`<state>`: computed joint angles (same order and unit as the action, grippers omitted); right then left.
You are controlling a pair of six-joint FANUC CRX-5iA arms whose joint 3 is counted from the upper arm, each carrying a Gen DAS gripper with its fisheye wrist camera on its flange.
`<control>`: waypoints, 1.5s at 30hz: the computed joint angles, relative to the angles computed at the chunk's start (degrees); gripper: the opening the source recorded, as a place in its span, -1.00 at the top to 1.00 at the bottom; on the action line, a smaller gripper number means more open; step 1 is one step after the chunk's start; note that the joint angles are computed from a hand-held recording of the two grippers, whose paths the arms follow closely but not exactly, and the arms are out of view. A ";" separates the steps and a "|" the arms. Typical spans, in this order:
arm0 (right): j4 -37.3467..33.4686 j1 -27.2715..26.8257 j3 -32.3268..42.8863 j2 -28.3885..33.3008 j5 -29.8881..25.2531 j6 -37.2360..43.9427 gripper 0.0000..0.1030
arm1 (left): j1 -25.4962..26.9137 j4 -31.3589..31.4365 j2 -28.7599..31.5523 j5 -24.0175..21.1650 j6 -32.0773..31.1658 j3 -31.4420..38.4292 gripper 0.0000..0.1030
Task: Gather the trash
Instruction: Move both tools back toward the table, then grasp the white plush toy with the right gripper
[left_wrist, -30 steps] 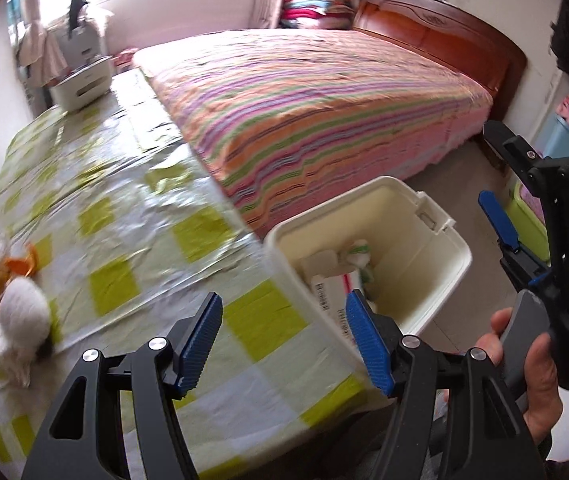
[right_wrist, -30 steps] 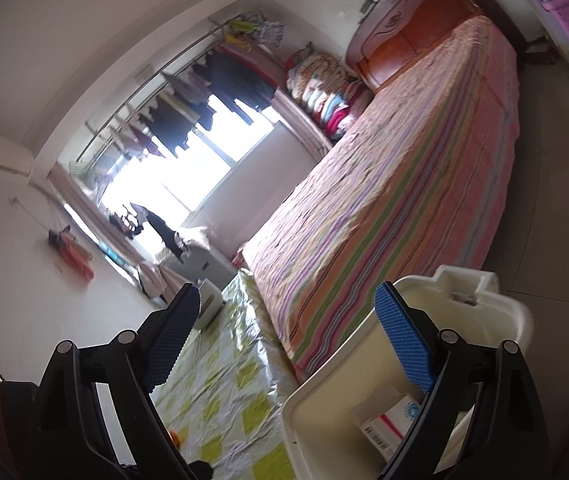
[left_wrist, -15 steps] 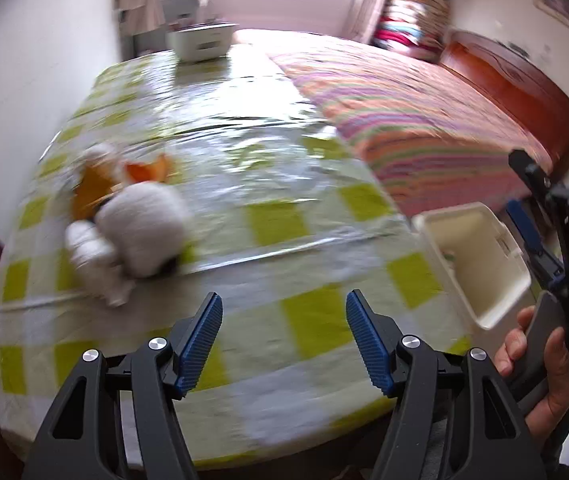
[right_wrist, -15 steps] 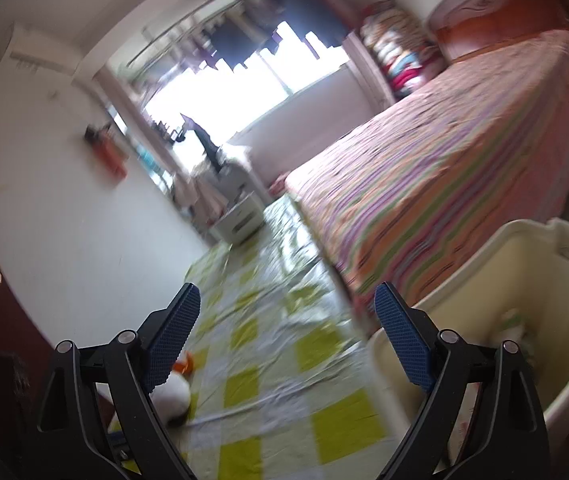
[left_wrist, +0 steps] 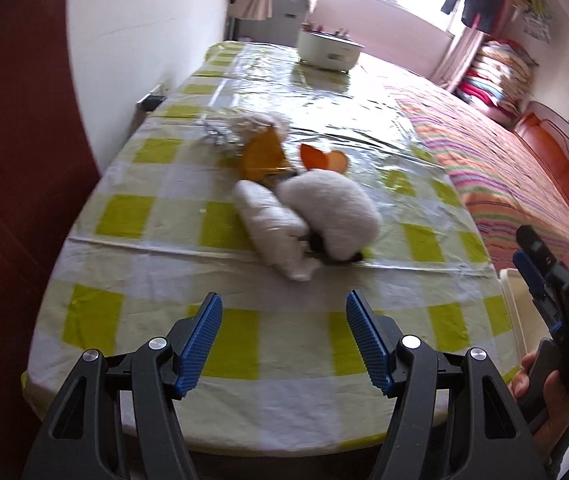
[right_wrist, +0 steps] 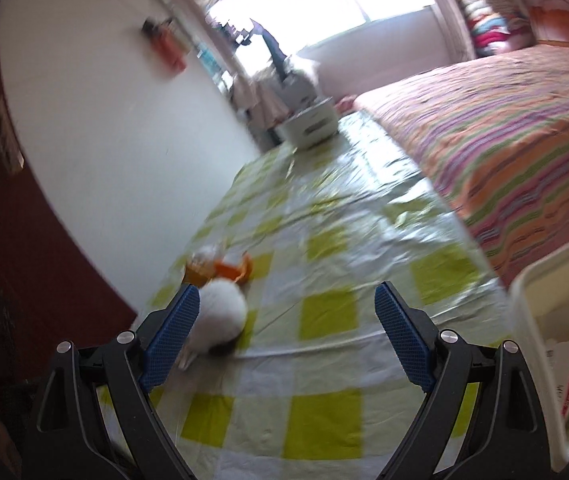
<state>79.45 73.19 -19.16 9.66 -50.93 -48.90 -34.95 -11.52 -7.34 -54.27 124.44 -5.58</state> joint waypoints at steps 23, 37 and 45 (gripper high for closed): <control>-30.52 -2.36 24.43 13.44 8.94 44.16 -0.71 | 5.70 4.22 -5.08 1.89 -1.48 -7.76 -0.22; -47.28 -5.30 38.29 21.36 2.71 64.24 -0.40 | 7.34 5.11 -6.02 0.91 -1.61 -9.59 -0.22; -46.40 -7.00 30.98 16.67 9.56 56.75 0.01 | 7.00 4.98 -5.89 0.46 -1.63 -9.57 -0.22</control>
<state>33.05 66.19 11.82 26.34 -41.37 7.85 -27.95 -6.54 -13.23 -53.81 122.81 -15.15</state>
